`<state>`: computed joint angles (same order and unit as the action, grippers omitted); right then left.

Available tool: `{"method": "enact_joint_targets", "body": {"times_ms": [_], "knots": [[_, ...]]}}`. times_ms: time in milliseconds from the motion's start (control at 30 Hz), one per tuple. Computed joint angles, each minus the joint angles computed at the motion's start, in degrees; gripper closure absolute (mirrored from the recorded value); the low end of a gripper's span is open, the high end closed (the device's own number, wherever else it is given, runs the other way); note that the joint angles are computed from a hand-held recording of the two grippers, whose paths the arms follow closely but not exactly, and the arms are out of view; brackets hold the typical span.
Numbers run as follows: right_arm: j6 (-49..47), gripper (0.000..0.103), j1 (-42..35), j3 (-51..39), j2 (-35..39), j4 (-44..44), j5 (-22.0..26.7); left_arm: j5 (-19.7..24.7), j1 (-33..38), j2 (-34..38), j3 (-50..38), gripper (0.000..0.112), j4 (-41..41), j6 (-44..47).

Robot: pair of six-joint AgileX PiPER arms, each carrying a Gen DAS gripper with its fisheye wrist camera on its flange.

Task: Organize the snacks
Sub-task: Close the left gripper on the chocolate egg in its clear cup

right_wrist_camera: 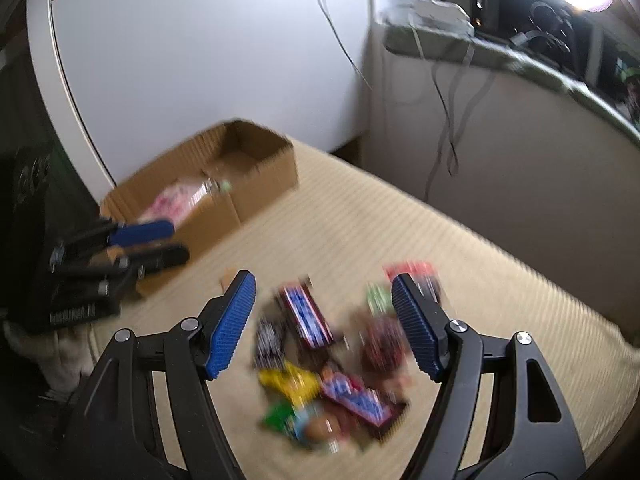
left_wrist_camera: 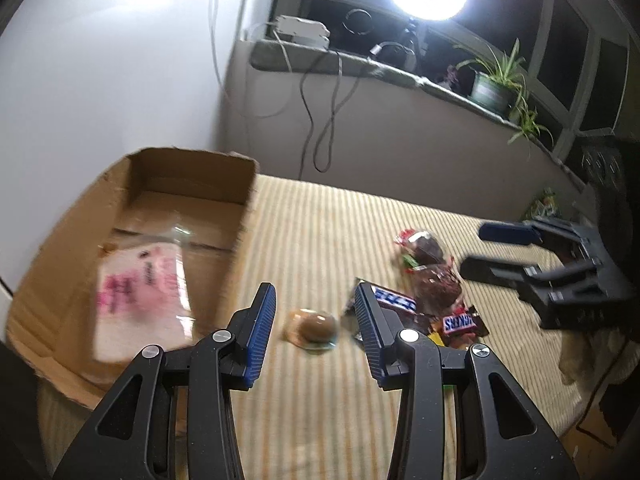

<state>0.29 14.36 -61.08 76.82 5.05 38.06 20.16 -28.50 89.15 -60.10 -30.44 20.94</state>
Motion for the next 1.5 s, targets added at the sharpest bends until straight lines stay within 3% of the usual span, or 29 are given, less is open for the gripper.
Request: {"method": "enact_joint_targets", "body": {"times_ms": [333,800,1033,1167,1233,1500], "knots": [[-5.49,0.054,-4.92,14.71,-9.58,7.89,1.27,-0.88,-5.25,4.04,-1.53,0.073,10.65,-11.81],[-11.29,0.066,-5.36,19.22,-8.80,15.39,-1.44,-0.99,-8.51,8.98,-3.85,0.073,32.87,-33.72],[-6.63,0.067,-2.52,18.89,-5.96,10.88,-3.21,0.15,-8.55,12.26,-6.18,0.073,34.08,-34.92],[-8.26,0.070,-3.26,18.87,-5.16,13.03,-3.59,0.73,-6.87,13.40,-7.40,0.085,28.27,-29.85],[-11.50,0.075,-4.19,19.11,-5.13,16.19,-3.39,0.52,-6.65,13.25,-7.07,0.085,26.63,-28.33],[-9.18,0.076,-3.32,19.15,-5.77,14.78,-3.55,-0.42,-6.54,12.07,-5.42,0.086,25.63,-27.18]]}}
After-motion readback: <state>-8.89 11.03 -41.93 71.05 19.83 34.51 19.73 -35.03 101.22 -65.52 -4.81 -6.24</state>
